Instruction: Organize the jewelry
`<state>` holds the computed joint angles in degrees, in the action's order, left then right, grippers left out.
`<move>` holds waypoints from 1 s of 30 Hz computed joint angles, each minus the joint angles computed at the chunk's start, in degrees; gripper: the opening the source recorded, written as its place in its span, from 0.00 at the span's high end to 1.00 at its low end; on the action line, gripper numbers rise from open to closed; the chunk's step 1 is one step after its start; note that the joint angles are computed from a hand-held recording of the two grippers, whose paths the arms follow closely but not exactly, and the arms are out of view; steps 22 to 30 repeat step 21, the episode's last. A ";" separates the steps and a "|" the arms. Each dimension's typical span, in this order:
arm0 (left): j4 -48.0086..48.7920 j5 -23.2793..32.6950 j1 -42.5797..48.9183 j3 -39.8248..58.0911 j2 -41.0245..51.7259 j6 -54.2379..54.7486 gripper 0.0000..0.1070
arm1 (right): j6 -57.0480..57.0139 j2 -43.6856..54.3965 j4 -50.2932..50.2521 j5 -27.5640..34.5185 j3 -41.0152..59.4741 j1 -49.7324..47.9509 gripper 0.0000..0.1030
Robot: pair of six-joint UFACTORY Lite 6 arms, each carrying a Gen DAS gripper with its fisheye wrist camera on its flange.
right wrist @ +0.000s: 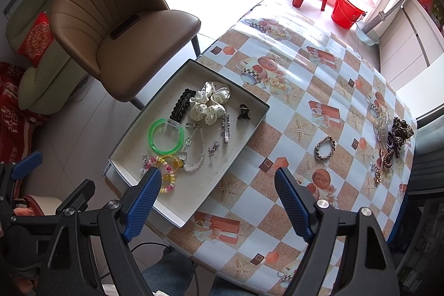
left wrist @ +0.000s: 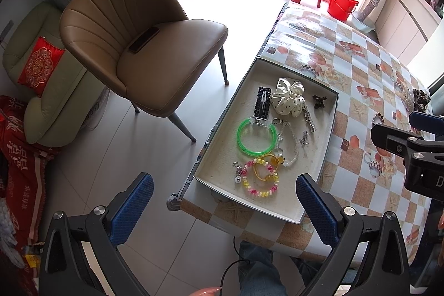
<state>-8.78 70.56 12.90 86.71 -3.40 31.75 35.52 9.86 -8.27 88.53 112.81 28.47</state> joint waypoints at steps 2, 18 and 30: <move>0.07 -0.04 -0.20 0.32 0.30 -0.18 0.04 | 0.03 0.06 0.02 -0.04 0.06 0.00 0.17; 0.08 -1.06 0.52 -1.31 0.13 0.02 0.04 | -0.06 0.26 0.18 -0.05 0.14 -0.25 0.17; 0.12 -0.98 -0.10 -0.52 0.91 -0.28 0.04 | -0.14 0.23 0.27 -0.12 0.06 -0.36 0.17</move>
